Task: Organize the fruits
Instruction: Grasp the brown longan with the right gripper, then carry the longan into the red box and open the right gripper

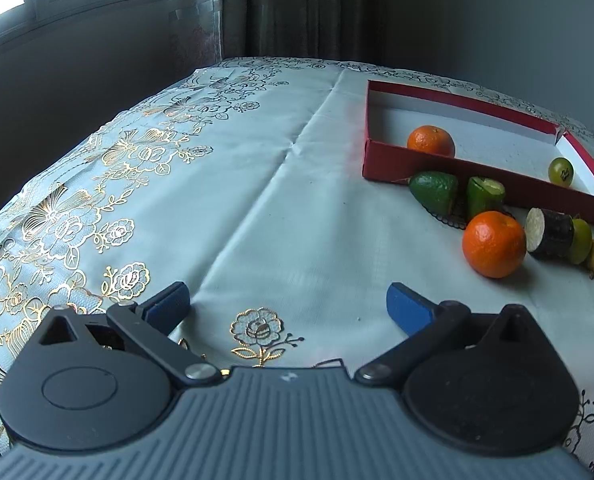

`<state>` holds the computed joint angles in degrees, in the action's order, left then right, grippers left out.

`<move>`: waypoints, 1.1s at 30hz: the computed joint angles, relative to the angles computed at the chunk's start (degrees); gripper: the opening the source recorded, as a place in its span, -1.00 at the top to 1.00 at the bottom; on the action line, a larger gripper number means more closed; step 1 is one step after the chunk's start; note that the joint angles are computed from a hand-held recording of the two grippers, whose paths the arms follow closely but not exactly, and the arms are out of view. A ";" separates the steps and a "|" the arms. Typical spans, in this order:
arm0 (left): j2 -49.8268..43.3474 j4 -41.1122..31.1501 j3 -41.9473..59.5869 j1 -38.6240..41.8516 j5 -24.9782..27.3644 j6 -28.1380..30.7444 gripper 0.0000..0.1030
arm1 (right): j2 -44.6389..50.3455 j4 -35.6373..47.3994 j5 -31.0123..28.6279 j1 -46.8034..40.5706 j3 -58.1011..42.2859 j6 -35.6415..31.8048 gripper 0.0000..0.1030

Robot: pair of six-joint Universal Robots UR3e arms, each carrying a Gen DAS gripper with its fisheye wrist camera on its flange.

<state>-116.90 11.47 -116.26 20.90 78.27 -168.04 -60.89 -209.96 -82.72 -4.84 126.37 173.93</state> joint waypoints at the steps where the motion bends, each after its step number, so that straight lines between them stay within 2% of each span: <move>1: -0.06 0.01 0.08 -0.02 0.09 -0.09 -1.00 | 0.11 -0.09 -0.04 -0.04 -0.09 -0.01 0.42; 2: -0.05 0.01 0.09 -0.11 0.26 -0.20 -1.00 | 0.17 -0.14 0.04 -0.08 -0.11 -0.02 0.50; 12: -0.60 0.22 1.53 -4.22 7.49 -2.98 -1.00 | 0.76 -2.69 2.14 -1.44 1.10 1.37 0.50; 22: -3.16 2.94 3.15 -7.65 11.80 -5.89 -1.00 | -0.09 -4.34 5.28 -4.05 2.71 2.85 0.50; 26: -3.51 2.90 3.60 -7.50 11.36 -6.03 -1.00 | -2.14 -3.29 6.84 -4.97 2.32 2.61 0.50; 33: -2.76 1.24 3.06 -4.96 6.96 -7.14 -1.00 | -4.43 0.11 8.11 -4.45 -1.52 2.02 0.50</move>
<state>-119.66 12.71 -113.20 15.95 85.23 -175.17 -65.32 -209.86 -74.61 -9.29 124.85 175.95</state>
